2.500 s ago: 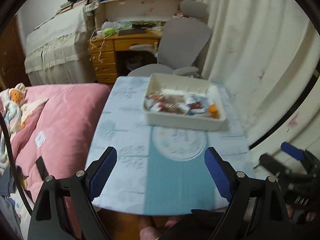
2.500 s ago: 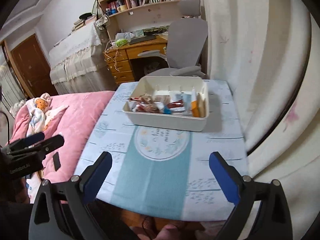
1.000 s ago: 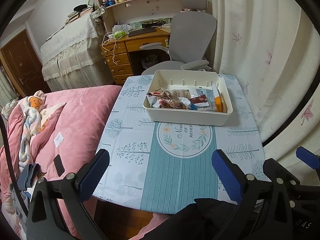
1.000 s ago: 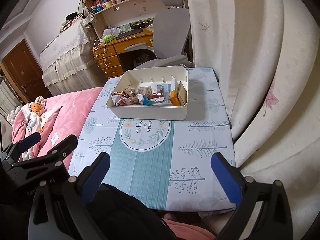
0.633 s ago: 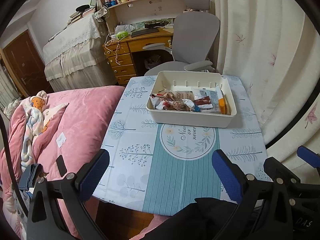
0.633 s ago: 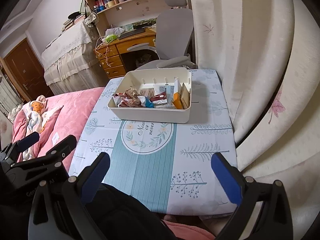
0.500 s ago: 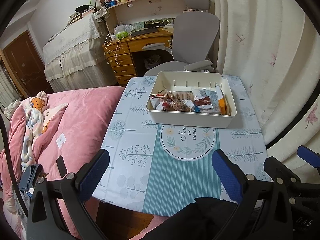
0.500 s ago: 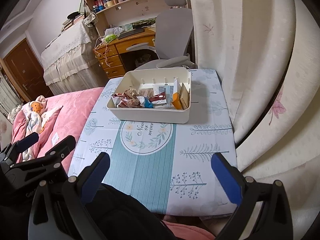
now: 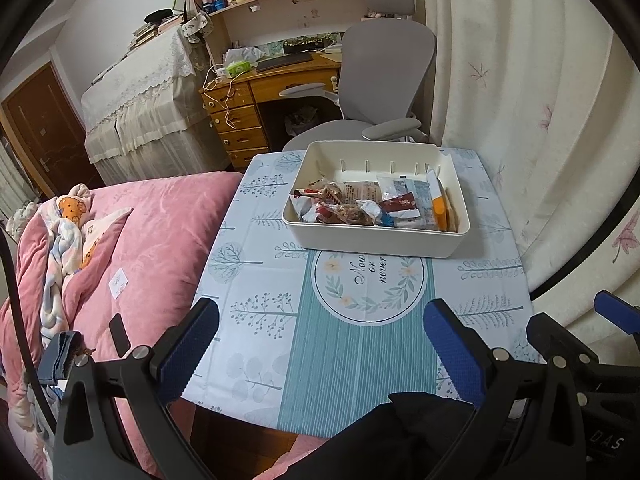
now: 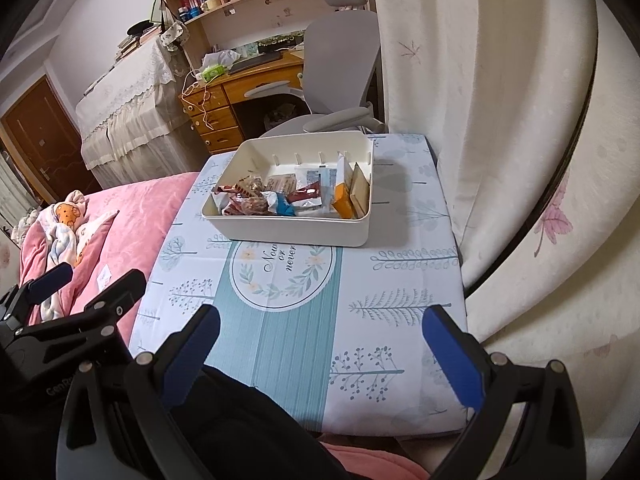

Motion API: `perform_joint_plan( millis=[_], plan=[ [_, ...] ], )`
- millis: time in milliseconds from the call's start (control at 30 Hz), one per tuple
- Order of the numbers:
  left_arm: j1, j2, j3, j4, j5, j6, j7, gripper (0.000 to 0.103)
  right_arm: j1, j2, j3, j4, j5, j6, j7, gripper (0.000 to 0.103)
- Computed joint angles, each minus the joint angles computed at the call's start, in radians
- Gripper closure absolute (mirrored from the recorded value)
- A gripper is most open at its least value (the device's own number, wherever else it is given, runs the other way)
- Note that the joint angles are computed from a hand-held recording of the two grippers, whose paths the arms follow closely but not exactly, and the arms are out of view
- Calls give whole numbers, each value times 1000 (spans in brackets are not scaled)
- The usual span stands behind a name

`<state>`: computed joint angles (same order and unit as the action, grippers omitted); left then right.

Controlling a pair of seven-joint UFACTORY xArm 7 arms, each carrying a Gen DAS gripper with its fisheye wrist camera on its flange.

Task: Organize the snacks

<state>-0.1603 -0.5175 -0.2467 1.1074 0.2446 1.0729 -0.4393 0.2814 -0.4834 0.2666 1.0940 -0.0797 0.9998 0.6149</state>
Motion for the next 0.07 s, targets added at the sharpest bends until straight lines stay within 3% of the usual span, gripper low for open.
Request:
perform_joint_plan(
  millis=[67],
  plan=[
    [1,6,-1,2,3,-3,0,1,-1,5,-6,1,1,-3,-7,1]
  ],
)
